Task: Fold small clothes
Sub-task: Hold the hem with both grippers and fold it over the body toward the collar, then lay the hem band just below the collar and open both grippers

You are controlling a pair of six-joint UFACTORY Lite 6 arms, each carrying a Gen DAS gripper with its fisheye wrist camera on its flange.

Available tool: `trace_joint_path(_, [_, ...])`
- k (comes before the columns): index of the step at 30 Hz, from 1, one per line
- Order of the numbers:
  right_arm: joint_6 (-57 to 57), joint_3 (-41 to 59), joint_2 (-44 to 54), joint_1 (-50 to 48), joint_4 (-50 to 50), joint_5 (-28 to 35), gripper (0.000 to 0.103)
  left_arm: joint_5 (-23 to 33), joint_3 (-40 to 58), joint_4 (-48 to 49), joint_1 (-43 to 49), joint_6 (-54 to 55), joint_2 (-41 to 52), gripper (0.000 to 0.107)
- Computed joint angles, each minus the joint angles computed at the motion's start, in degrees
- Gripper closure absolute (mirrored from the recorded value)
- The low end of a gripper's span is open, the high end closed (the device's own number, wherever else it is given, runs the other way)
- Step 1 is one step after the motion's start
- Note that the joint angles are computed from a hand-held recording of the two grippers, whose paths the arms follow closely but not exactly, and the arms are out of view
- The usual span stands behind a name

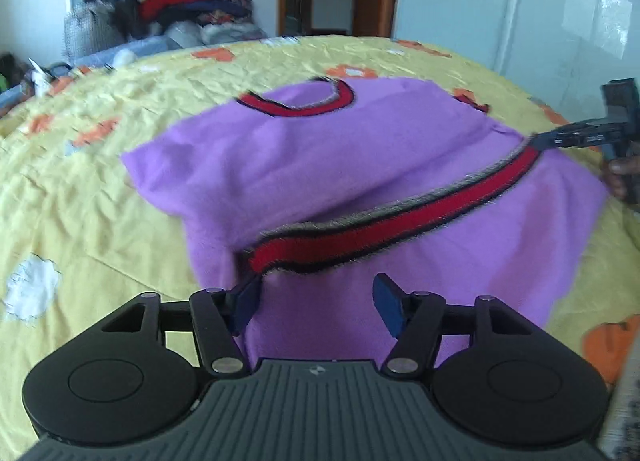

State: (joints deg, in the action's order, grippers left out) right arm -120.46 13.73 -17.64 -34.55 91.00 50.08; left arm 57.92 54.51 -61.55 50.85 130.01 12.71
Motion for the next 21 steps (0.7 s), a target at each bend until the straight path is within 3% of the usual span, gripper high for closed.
trace_joint_path(4, [0.2,0.2,0.2,0.0,-0.6,0.0,0.08,0.6,6.8,5.8,-3.1,-11.6,5.6,0.051])
trace_joint_path(7, [0.3,0.1,0.1,-0.1,-0.4,-0.1,0.08,-2.0,5.8,5.7,-4.5,-12.5,4.5,0.053])
trace_joint_path(9, [-0.2,-0.2,-0.3,-0.4,-0.7,0.3,0.08,-1.8,6.6,6.0,-4.6,-16.0,4.9,0.09])
trace_joint_path(10, [-0.8,-0.9,-1.4,-0.2,-0.3,0.1,0.08,-0.4,8.3,7.3,-4.4,-19.0,6.0,0.098])
trace_joint_path(13, [0.7,-1.1,-2.8,1.1,-1.8,-0.9,0.08,1.7,9.5,7.0,-2.9,-21.7,7.0,0.1])
trace_joint_path(19, [0.4,-1.3,-3.2,0.4,-3.1,-0.7,0.08,1.2,1.1,1.1,0.2,-12.3,1.2,0.101])
trace_joint_path(21, [-2.1,-3.8,-7.3,1.6,-0.7,-2.7,0.081,1.9,-0.5,0.1,1.2,-11.4,-0.3,0.101])
